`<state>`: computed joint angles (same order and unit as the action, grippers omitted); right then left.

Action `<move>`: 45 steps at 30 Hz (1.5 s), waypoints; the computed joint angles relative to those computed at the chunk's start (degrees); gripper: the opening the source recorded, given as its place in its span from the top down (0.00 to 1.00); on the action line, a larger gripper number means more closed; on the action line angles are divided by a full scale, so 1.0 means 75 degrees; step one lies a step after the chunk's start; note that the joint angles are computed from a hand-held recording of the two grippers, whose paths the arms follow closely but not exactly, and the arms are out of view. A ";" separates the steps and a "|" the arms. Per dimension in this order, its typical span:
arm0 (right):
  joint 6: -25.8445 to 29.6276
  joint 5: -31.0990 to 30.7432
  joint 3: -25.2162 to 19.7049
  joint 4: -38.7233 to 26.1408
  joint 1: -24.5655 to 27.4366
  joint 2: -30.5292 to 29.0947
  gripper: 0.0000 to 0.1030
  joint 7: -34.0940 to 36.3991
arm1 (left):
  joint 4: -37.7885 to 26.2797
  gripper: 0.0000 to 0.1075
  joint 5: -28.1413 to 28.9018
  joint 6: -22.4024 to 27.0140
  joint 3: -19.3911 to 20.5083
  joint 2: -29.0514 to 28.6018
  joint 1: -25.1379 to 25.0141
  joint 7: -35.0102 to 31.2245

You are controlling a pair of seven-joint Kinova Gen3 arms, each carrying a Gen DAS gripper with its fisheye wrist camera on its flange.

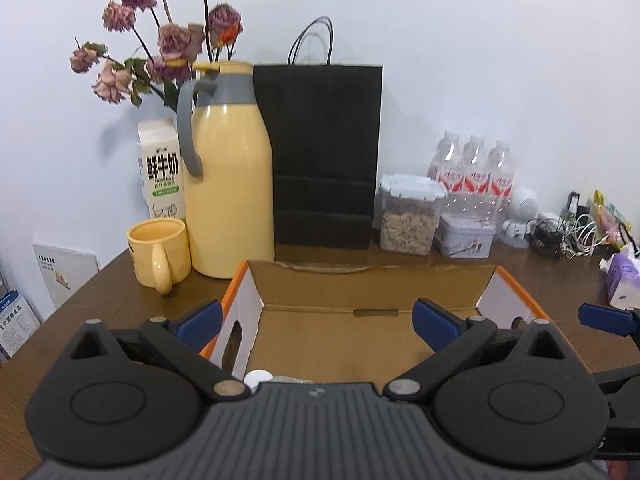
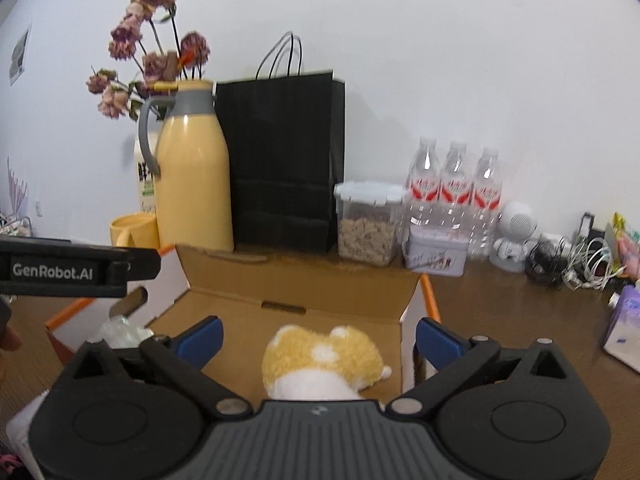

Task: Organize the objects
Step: 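Carry the plastic bag and plush sheep into the box and release them, then return both grippers to the table and grasp the purple pouch with the right gripper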

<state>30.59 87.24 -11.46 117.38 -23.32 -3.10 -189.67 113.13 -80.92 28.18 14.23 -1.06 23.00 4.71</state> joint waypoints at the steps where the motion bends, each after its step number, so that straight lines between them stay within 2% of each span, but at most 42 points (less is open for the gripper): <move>1: 0.0069 -0.0033 -0.0032 0.0008 -0.0025 -0.0074 0.00 0.0048 | 0.0045 0.04 -0.0003 -0.0006 0.0004 -0.0096 0.0010 -0.0025; 6: 0.0345 -0.0367 -0.0242 0.0101 -0.0119 -0.0464 0.00 0.0408 | 0.0240 0.04 0.0308 -0.0162 0.0117 -0.0537 -0.0147 -0.0367; 15: 0.0817 -0.1294 -0.0906 0.0470 -0.0222 -0.1282 0.00 0.0958 | 0.0729 0.04 0.1557 -0.0377 0.0452 -0.1523 -0.0664 -0.1672; 22: 0.1273 -0.2322 -0.1694 0.0871 -0.0180 -0.1856 0.00 0.1269 | 0.1333 0.04 0.3070 -0.0502 0.0105 -0.2375 -0.0536 -0.3232; 32: 0.1752 -0.4034 -0.2774 0.1239 0.0096 -0.2450 0.00 0.1906 | 0.2123 0.04 0.4662 -0.0352 -0.0341 -0.3234 -0.0275 -0.5271; 39: 0.1694 -0.4983 -0.3213 0.1410 0.0438 -0.2648 0.00 0.2277 | 0.2515 0.04 0.5792 -0.0327 -0.0874 -0.3597 -0.0037 -0.6491; 45: 0.1505 -0.5269 -0.3515 0.1461 0.0867 -0.2470 0.00 0.2337 | 0.2740 0.04 0.6531 -0.0405 -0.1095 -0.3756 -0.0079 -0.7264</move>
